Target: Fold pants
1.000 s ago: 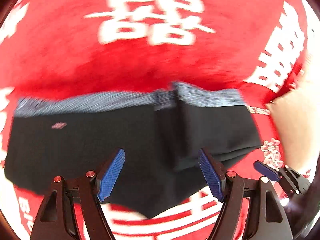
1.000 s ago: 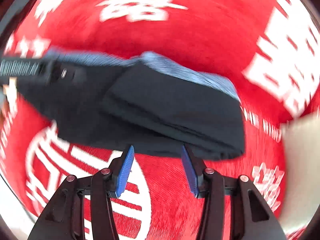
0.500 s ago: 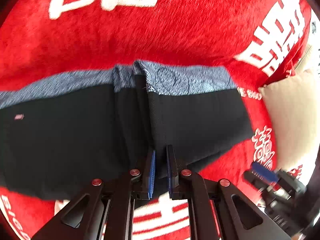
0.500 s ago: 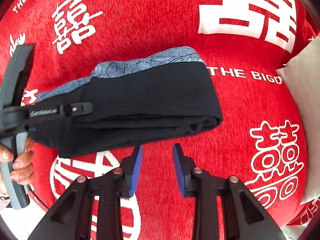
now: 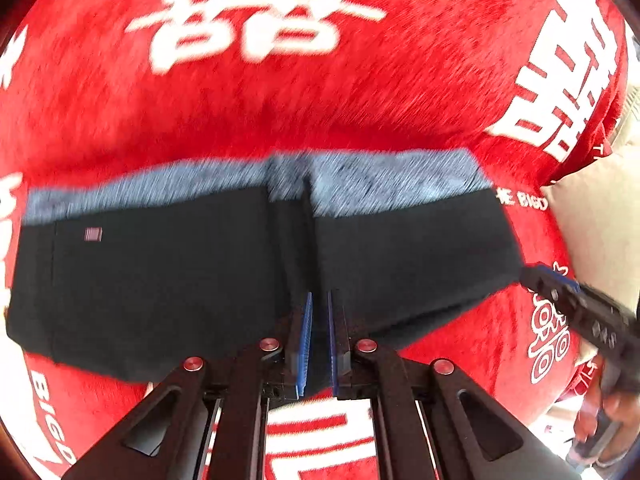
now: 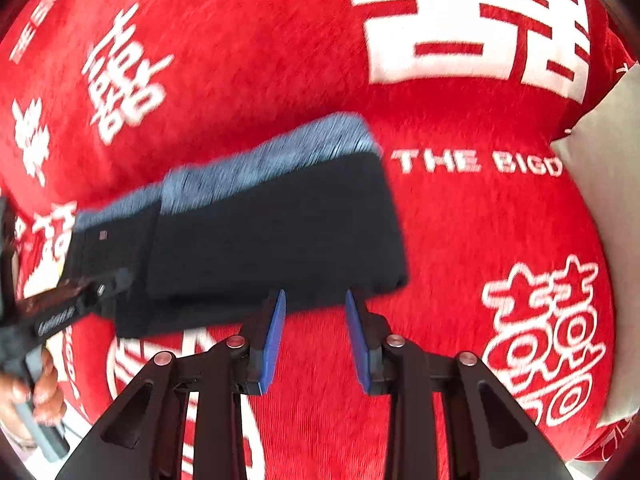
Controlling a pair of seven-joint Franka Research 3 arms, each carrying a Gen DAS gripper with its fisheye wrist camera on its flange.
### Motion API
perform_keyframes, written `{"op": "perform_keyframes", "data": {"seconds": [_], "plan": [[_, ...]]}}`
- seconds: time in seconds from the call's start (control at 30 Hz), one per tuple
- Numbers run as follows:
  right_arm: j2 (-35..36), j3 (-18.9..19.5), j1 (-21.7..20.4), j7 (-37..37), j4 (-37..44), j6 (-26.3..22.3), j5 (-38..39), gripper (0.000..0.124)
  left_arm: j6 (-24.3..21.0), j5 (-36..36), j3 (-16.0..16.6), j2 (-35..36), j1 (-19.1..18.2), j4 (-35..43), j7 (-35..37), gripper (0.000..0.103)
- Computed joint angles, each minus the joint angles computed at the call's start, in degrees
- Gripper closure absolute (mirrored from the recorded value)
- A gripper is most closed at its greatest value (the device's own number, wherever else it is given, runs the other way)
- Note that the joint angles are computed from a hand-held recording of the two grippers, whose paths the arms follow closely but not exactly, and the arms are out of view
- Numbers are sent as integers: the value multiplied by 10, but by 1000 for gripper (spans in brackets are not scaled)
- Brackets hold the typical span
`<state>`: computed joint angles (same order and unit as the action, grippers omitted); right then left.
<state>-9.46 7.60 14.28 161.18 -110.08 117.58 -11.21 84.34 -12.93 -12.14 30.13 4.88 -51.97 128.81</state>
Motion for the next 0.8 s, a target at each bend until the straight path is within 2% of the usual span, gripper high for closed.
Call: {"op": "perform_keyframes", "data": {"seconds": [0.1,0.23,0.27,0.37,0.43,0.5,0.8], "plan": [[28,-19,-15,-23,28,-2,-2,89,31,2,-6,-4,-20,-17,-6,96],[69,-44,-17,-59,58,9,17,90,94,39,2,-28,-46,-88,-16,96],[87,-34,-22,-47,79,-20,-19,90,102,49,4,-31,-52,-102,-23,96],[123,-45,-16,-85,99,-20,1,90,126,58,6,-41,-50,-140,-26,96],[157,-49,-10,-118,122,-50,12,89,148,58,5,-54,-49,-164,-19,96],[165,-54,3,-120,126,-52,-14,88,151,61,5,-55,-51,-166,-22,96],[170,-67,7,-131,136,-50,8,85,133,76,8,-48,-55,-138,-30,96]]}}
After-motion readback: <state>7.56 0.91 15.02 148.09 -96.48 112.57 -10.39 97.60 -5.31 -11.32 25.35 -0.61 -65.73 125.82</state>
